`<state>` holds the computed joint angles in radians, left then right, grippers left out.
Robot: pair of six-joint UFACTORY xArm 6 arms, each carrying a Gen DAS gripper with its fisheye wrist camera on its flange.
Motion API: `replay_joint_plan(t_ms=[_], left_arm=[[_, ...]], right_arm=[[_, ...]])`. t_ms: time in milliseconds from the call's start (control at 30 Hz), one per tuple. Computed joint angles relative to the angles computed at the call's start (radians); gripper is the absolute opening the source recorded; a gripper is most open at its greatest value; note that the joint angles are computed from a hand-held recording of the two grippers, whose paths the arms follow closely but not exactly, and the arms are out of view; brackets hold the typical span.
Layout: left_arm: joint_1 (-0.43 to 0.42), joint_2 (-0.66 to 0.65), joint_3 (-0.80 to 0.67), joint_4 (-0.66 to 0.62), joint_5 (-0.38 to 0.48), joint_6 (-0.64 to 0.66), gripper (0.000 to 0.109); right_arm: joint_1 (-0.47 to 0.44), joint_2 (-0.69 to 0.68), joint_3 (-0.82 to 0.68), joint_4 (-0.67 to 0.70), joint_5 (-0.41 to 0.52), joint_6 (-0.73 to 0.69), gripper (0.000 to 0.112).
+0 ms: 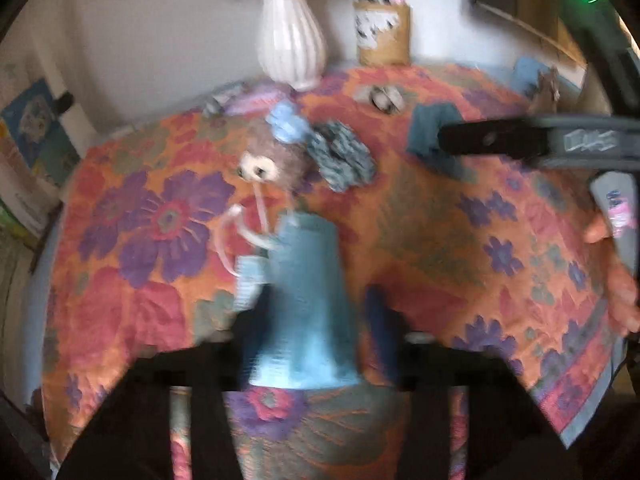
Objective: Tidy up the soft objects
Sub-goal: 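Grasp the light blue packet with the left tool while the right tool reaches toward the teal cloth, then grasp the teal cloth with the right tool while the left tool holds the packet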
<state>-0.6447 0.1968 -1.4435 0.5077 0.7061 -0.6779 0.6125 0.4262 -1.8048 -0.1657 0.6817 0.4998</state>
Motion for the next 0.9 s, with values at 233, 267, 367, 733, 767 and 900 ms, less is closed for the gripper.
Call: replay_joint_plan(t_ms=[233,267,367,733,767,900], left_arm=[[0.076,-0.125,0.181,-0.264,-0.272,0.09,0.012],[0.078,-0.149,0.207,-0.3,-0.31,0.103,0.012],[0.083,-0.239,0.288,-0.433,-0.43,0.174,0.011],[0.082,-0.373,0.339,-0.498,-0.554,0.2,0.011],[0.079,-0.376,0.339,-0.484,-0.551,0.193,0.011],[0.038,-0.37,0.327,-0.531,-0.556,0.257,0.011]], right_arm=[[0.019,0.223,-0.325,-0.076,0.196,-0.038,0.033],[0.018,0.208,-0.305,-0.099,0.186,-0.018,0.027],[-0.002,0.102,-0.146,0.012,0.059,-0.037,0.019],[0.024,-0.159,0.164,0.015,-0.112,0.02,0.019],[0.028,-0.178,0.182,0.008,-0.116,0.03,0.019],[0.039,-0.253,0.256,-0.019,-0.13,0.062,0.019]])
